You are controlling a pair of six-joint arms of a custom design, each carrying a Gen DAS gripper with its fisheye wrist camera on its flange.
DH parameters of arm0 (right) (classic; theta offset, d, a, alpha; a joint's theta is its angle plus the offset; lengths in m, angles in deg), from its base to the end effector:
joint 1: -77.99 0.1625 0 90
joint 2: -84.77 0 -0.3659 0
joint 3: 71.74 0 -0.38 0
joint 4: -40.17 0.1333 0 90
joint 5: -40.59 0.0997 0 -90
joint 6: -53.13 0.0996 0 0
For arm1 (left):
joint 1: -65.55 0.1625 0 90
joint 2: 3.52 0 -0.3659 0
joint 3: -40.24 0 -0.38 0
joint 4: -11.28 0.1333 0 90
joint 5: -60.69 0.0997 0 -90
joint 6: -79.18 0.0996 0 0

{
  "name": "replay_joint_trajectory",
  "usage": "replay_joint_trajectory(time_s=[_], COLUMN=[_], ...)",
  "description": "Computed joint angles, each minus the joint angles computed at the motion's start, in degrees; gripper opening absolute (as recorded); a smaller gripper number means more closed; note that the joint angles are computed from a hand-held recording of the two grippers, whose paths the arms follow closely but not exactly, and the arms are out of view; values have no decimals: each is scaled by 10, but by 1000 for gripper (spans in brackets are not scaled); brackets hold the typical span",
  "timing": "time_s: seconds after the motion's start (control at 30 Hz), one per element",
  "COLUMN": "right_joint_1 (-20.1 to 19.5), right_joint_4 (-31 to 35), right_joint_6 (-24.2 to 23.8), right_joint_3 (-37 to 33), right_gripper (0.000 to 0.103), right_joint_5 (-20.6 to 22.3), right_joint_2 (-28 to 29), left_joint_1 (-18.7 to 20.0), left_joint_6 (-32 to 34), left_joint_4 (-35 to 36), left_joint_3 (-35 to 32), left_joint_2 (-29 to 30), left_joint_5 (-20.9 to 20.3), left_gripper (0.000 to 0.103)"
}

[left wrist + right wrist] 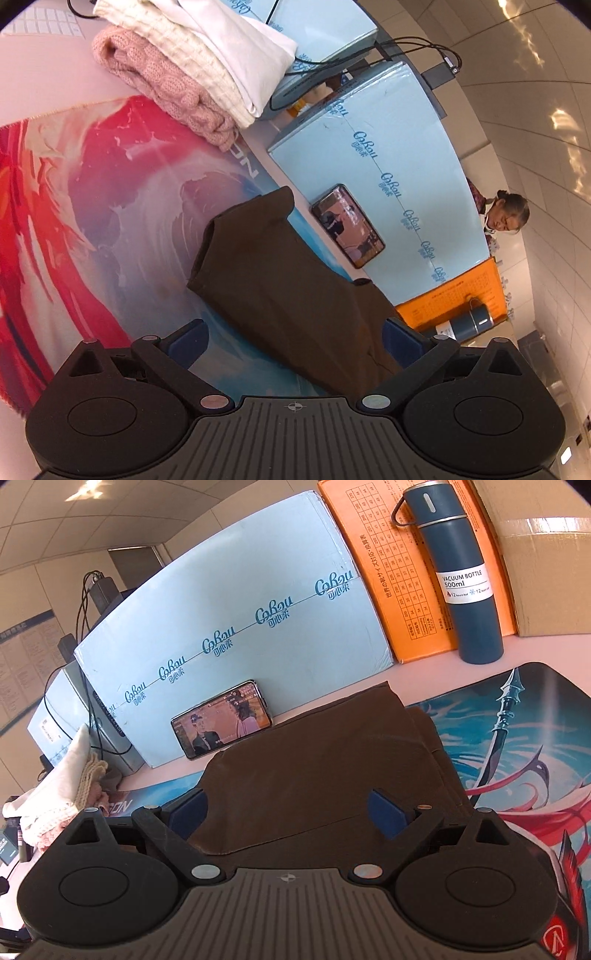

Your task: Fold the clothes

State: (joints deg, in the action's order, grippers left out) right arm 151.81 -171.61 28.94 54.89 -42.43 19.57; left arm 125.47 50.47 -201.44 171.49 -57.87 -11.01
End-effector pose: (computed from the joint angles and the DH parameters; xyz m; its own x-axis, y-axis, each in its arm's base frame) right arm 0.0086 -0.4923 0.1987 -0.9529 -0.0349 0.3013 -0.2769 0.5052 -0.8174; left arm -0.0765 -0.4604 0.0953 -0.9873 -0.0432 0.1526 -0.1425 0.6639 -0.7341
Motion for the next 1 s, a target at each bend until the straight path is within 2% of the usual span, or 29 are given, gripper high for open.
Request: replay_joint_trajectory(time_s=[0.03, 0.17, 0.23, 0.4, 0.5, 0.57, 0.6, 0.63, 0.67, 0.73, 0.83, 0.9, 1.0], right_joint_1=[-3, -26, -28, -23, -20, -20, -21, -22, -22, -23, -22, -26, -34], right_joint_4=[9, 55, 73, 83, 78, 74, 72, 70, 67, 64, 61, 77, 121], right_joint_6=[3, 26, 28, 22, 9, 4, 3, 3, 3, 2, -10, -18, -32], right_joint_3=[2, 12, 11, 8, 7, 8, 9, 9, 9, 10, 11, 14, 20], right_gripper=[94, 94, 94, 94, 94, 94, 94, 94, 94, 94, 94, 94, 94], right_joint_5=[5, 52, 53, 36, 29, 28, 29, 30, 30, 32, 32, 51, 92], right_joint_2=[-4, -26, -29, -26, -23, -21, -20, -20, -20, -20, -19, -25, -40], left_joint_1=[11, 14, 7, -10, -28, -35, -35, -35, -32, -24, -37, -50, -80], left_joint_6=[-5, -14, -23, 5, 38, 63, 73, 83, 91, 106, 157, 175, 272], left_joint_4=[2, -30, -43, -76, -62, -46, -35, -25, -27, -35, -78, -101, -183], left_joint_3=[-12, -60, -82, -132, -165, -181, -184, -187, -181, -165, -131, -118, -133], left_joint_2=[11, 56, 77, 127, 156, 169, 171, 173, 169, 158, 145, 142, 169], left_joint_5=[-20, -7, 23, 96, 166, 199, 205, 211, 202, 175, 187, 228, 357], left_gripper=[101, 103, 103, 103, 101, 76, 42, 17, 11, 6, 6, 6, 6])
